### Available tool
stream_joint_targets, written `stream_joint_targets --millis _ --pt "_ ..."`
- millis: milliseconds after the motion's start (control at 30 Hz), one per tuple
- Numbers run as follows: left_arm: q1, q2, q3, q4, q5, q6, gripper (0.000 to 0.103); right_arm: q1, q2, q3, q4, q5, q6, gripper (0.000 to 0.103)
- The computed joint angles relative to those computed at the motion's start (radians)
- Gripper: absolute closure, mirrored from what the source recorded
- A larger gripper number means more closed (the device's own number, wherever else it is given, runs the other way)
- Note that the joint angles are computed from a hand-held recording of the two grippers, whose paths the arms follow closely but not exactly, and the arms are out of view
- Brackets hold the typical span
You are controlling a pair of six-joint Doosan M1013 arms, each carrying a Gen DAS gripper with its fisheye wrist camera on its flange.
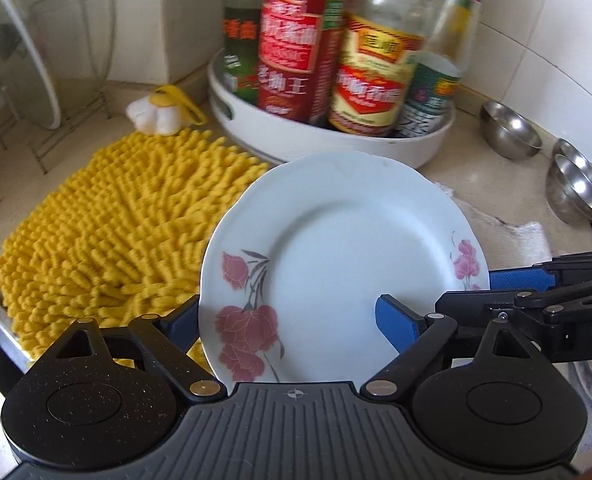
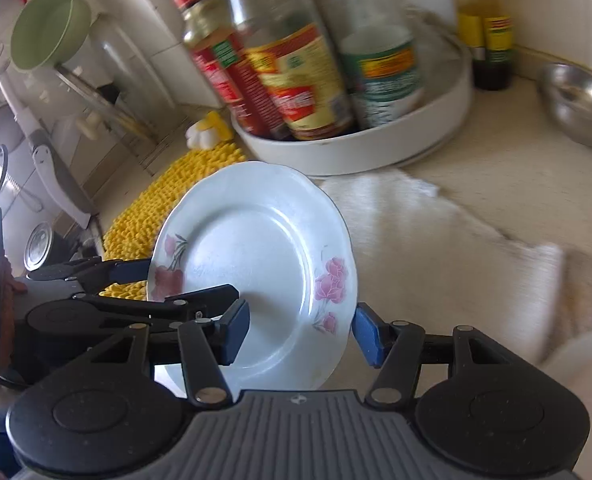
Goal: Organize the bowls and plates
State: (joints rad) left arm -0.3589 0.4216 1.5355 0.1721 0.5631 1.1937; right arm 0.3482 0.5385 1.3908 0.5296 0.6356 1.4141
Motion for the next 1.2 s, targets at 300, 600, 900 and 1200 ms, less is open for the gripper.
stream_joint_targets --millis 300,600,900,1200 --pt "-0.061 0.018 -0.04 -0.028 -0.005 0.06 0.01 -0.037 -0.087 0.113 -0.046 -0.073 0.06 0.044" --pt "-0.113 0.024 -0.057 -0.071 -0.024 0.146 0.01 -0.063 -0.168 0.215 -0.125 -0.146 0.172 0.044" --pt "-0.162 0.039 -0.072 -0.139 -0.036 0.263 0.01 -0.087 -0.238 0.305 -0.254 -0.187 0.347 0.044" --pt "-0.202 0.073 -0.109 -0.239 0.005 0.4 0.01 -0.112 -0.278 0.374 -0.393 -0.183 0.532 0.044"
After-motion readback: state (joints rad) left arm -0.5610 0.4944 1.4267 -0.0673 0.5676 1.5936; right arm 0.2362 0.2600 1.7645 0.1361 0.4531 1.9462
